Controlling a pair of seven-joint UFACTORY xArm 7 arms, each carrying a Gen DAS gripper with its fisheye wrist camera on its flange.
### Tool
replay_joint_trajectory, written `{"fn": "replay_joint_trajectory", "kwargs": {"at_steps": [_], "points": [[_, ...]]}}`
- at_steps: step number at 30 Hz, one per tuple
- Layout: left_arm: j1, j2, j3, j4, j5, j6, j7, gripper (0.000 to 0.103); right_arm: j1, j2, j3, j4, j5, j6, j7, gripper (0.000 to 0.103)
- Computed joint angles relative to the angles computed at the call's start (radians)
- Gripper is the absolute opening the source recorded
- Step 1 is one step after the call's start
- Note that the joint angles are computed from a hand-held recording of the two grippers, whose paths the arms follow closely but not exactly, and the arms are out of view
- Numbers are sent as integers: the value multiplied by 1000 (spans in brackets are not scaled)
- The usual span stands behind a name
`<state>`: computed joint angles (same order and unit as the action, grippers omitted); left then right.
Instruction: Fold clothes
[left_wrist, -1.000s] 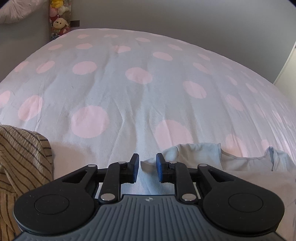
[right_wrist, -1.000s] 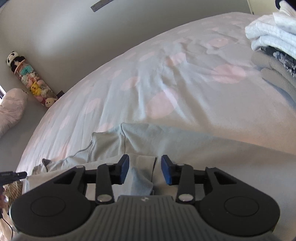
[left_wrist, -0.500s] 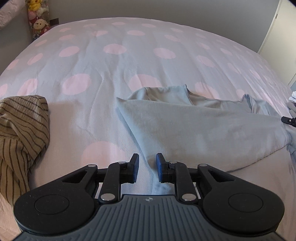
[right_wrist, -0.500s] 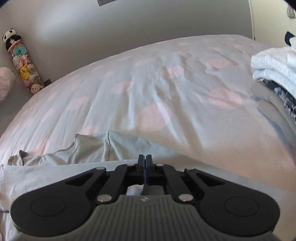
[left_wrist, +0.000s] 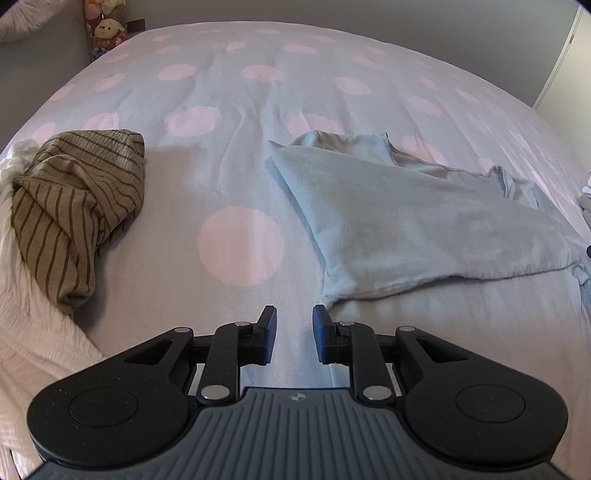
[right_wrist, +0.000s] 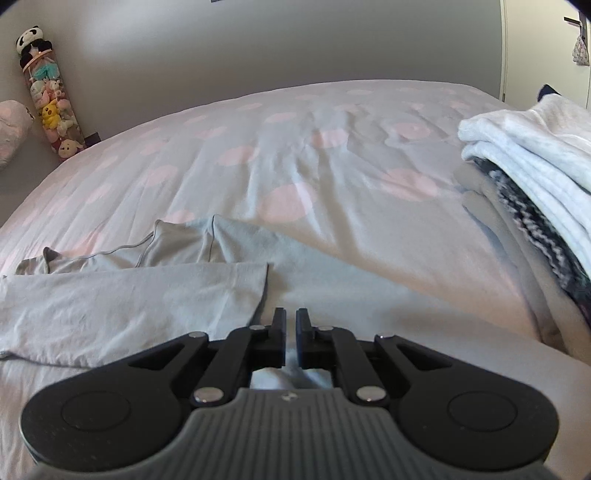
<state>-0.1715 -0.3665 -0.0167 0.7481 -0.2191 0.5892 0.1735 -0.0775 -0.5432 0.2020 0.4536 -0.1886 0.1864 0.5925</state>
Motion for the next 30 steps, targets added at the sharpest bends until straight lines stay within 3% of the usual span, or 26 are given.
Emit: {"fn": "replay_joint_trajectory", "kwargs": {"at_steps": [3, 5, 7, 12, 16, 21, 27, 30], "points": [[11, -115, -34, -83, 52, 14, -39, 22, 46, -232, -44, -91, 28, 141, -20, 11], [14, -184, -53, -125, 91, 49, -64, 23, 52, -411, -61, -135, 34, 282, -39, 29], [17, -248, -73, -170, 124, 60, -97, 23, 37, -583, -72, -158, 32, 440, -54, 32], [38, -367, -143, -275, 214, 28, -230, 28, -54, -943, -124, -137, 7, 836, -92, 33], [11, -383, -137, -310, 248, 11, -246, 28, -161, -1067, -188, -73, -42, 1040, -117, 37], [-12, -380, -136, -313, 290, -8, -229, 28, -247, -1099, -227, -66, -81, 1119, -100, 42], [-35, -372, -121, -301, 291, -1, -210, 29, -279, -1086, -226, -141, -87, 1089, -50, 42], [-21, -349, -138, -297, 302, -19, -226, 36, -286, -1087, -205, -181, -83, 1079, -21, 41]]}}
